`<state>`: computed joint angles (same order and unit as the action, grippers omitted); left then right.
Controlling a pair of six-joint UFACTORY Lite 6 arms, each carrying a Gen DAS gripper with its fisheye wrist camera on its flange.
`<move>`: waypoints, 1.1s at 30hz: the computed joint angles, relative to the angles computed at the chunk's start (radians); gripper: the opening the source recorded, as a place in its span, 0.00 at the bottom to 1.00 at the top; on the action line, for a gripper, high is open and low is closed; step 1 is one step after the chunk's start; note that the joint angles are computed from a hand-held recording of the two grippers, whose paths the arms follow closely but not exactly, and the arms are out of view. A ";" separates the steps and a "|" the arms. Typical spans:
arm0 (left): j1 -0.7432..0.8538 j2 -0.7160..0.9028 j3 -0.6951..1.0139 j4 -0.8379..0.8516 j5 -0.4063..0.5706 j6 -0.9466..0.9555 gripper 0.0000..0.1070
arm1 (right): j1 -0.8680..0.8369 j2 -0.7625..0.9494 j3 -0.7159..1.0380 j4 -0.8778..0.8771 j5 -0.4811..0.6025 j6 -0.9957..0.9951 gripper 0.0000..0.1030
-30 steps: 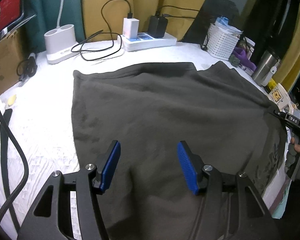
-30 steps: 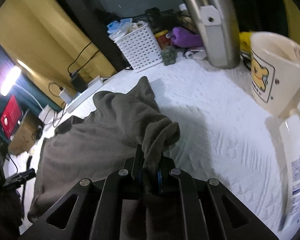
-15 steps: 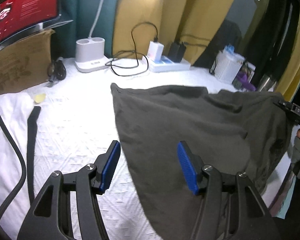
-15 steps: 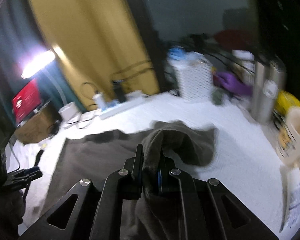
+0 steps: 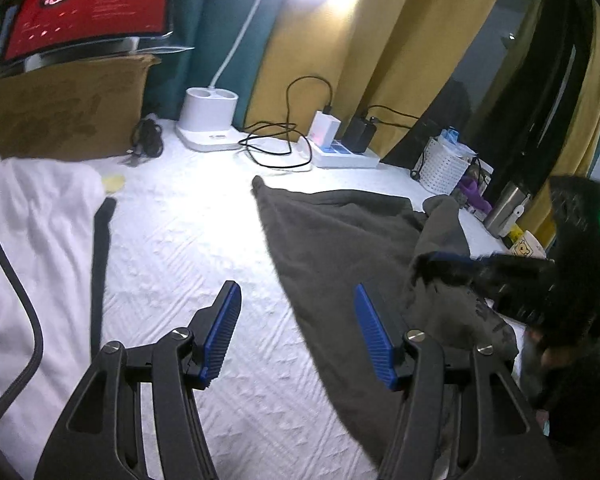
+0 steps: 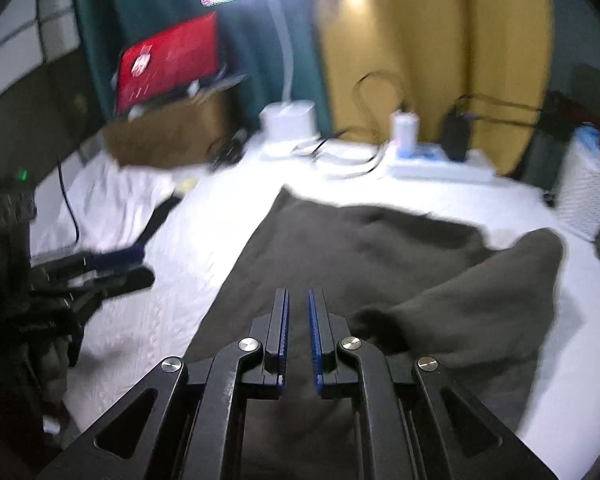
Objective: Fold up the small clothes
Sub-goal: 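Carry the held corner over the shirt toward the left gripper, then release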
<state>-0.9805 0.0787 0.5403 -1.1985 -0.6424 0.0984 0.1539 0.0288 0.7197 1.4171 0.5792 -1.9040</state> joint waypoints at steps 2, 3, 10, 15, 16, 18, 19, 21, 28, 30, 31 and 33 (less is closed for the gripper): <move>-0.010 -0.018 -0.030 0.003 -0.011 -0.025 0.55 | 0.053 0.003 -0.036 0.032 -0.040 -0.025 0.09; -0.015 -0.025 -0.042 0.004 -0.016 -0.035 0.55 | 0.068 -0.008 -0.058 0.033 -0.054 -0.025 0.09; -0.028 -0.018 -0.024 -0.013 -0.021 -0.019 0.64 | -0.017 -0.081 -0.167 -0.018 -0.073 -0.062 0.10; -0.002 0.105 0.139 0.026 0.052 0.048 0.64 | -0.278 -0.152 -0.203 -0.021 -0.008 -0.173 0.11; 0.003 0.139 0.185 0.036 0.073 0.066 0.64 | -0.321 -0.138 -0.193 -0.007 -0.008 -0.204 0.11; 0.015 0.218 0.293 0.054 0.122 0.113 0.64 | -0.389 -0.085 -0.167 0.052 -0.035 -0.299 0.12; 0.023 0.274 0.370 0.050 0.159 0.160 0.64 | -0.426 -0.037 -0.144 0.107 -0.066 -0.376 0.12; 0.035 0.355 0.476 0.043 0.209 0.222 0.64 | -0.487 0.036 -0.100 0.144 -0.075 -0.442 0.12; 0.053 0.642 0.860 -0.510 0.358 0.907 0.64 | -0.585 0.326 0.092 0.393 -0.183 -0.731 0.58; 0.033 0.678 0.908 -0.655 0.339 1.071 0.50 | -0.608 0.367 0.140 0.416 -0.201 -0.748 0.87; 0.027 0.689 0.919 -0.690 0.340 1.115 0.28 | -0.631 0.406 0.180 0.365 -0.188 -0.695 0.91; 0.008 0.690 0.926 -0.763 0.311 1.180 0.11 | -0.678 0.483 0.263 0.213 -0.135 -0.539 0.91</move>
<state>-0.9726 0.7687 1.4666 -1.9611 -0.3311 1.2779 -0.5241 0.5117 0.9822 1.6299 0.4443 -2.4435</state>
